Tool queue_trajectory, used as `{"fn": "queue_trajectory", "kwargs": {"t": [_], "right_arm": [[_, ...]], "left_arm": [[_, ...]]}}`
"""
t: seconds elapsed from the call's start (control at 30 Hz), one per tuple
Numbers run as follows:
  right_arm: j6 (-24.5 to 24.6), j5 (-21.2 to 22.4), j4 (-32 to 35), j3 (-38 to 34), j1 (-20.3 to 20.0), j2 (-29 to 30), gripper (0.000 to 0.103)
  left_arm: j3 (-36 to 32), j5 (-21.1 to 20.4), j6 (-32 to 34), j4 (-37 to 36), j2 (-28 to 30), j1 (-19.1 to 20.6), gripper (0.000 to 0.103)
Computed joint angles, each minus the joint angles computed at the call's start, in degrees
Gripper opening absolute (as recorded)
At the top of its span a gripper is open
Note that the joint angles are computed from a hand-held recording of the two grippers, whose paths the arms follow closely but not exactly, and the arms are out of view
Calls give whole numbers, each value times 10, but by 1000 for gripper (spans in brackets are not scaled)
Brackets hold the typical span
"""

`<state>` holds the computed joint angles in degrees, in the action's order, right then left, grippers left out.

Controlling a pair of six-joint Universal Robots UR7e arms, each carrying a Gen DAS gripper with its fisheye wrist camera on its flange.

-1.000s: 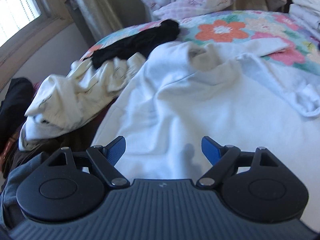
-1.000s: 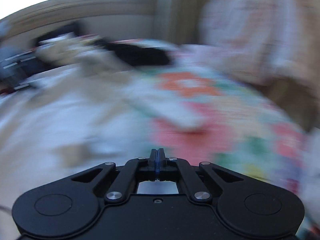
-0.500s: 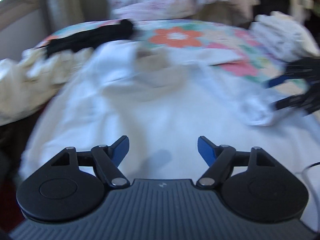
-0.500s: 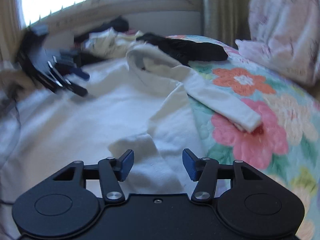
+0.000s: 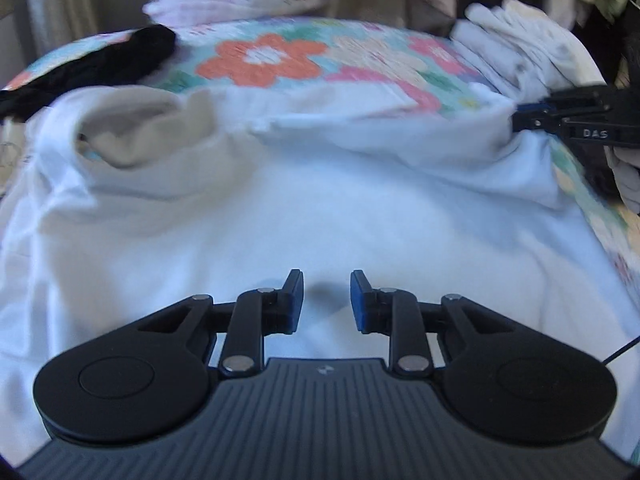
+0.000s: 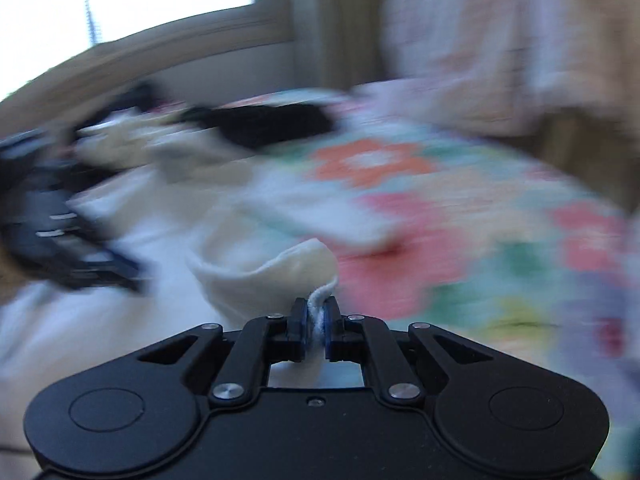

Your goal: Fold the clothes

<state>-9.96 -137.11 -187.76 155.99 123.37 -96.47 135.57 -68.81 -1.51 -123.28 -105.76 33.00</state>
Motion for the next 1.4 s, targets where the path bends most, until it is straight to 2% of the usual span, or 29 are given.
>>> {"fn": "queue_trajectory", "kwargs": {"t": [0.07, 0.17, 0.27, 0.3, 0.37, 0.4, 0.43, 0.5, 0.57, 0.63, 0.7, 0.73, 0.8, 0.87, 0.9, 0.93, 0.97, 1.0, 1.03, 1.07, 1.1, 1.17, 1.2, 1.23, 1.27, 1.3, 1.33, 1.4], "right_arm": [[0, -31, -11, -1, -30, 0, 8], [-16, -17, -31, 3, -101, 8, 8], [-20, -9, -45, 2, -139, 24, 11], [-10, -23, -49, 0, -137, 29, 16], [29, -85, -64, -12, -108, 47, 49], [44, -116, -74, -22, -92, 60, 49], [58, -123, -63, -32, -81, 59, 49], [71, -87, -35, -48, -72, 40, 49], [95, -11, 13, -65, -77, 16, 53], [114, 78, 54, -83, -99, 7, 59], [131, 140, 65, -94, -131, 21, 60], [144, 154, 62, -99, -143, 36, 60], [161, 149, 31, -105, -165, 77, 60], [183, 145, -12, -105, -183, 110, 61], [199, 149, -38, -101, -191, 122, 62], [201, 160, -77, -94, -199, 135, 65], [189, 174, -126, -90, -206, 154, 67], [179, 188, -170, -86, -214, 173, 65], [165, 193, -190, -89, -215, 187, 37], [154, 201, -192, -95, -212, 191, 18], [148, 216, -201, -97, -210, 193, 17], [110, 227, -271, -100, -186, 209, 17], [81, 225, -309, -104, -165, 221, 17], [44, 221, -331, -111, -137, 229, 17], [5, 219, -340, -120, -108, 234, 17], [-25, 214, -341, -130, -79, 240, 17], [-48, 204, -336, -140, -49, 247, 17], [-66, 232, -330, -145, -10, 253, 17]], "left_arm": [[-8, 27, -4, 4, -4, 4, 25], [-20, 77, -5, 18, -14, 9, 25], [-34, 128, 5, 26, -27, 16, 28], [-40, 144, 10, 25, -28, 20, 30], [-59, 162, 22, 17, -24, 33, 32], [-69, 164, 32, 6, -18, 42, 35], [-78, 163, 44, -8, -10, 50, 38], [-89, 149, 68, -48, 11, 63, 42], [-99, 132, 90, -86, 34, 75, 46], [-107, 113, 107, -121, 57, 84, 57], [-108, 102, 115, -145, 87, 90, 63], [-107, 104, 118, -153, 104, 89, 67], [-100, 125, 132, -167, 132, 86, 68], [-87, 149, 156, -188, 152, 82, 63], [-79, 146, 175, -204, 155, 83, 46], [-75, 140, 183, -209, 155, 85, 14], [-72, 133, 179, -209, 151, 89, 4], [-69, 126, 174, -209, 146, 94, 4], [-65, 117, 172, -217, 139, 99, 4], [-62, 110, 168, -218, 131, 104, 4], [-60, 103, 164, -217, 124, 110, 4], [-67, 89, 140, -182, 106, 122, 8], [-74, 80, 127, -156, 98, 127, 16], [-79, 77, 114, -134, 87, 130, 33], [-82, 80, 103, -116, 71, 128, 42], [-84, 82, 93, -97, 54, 126, 57], [-87, 83, 87, -81, 34, 123, 61], [-96, 82, 78, -48, -4, 119, 61]]}}
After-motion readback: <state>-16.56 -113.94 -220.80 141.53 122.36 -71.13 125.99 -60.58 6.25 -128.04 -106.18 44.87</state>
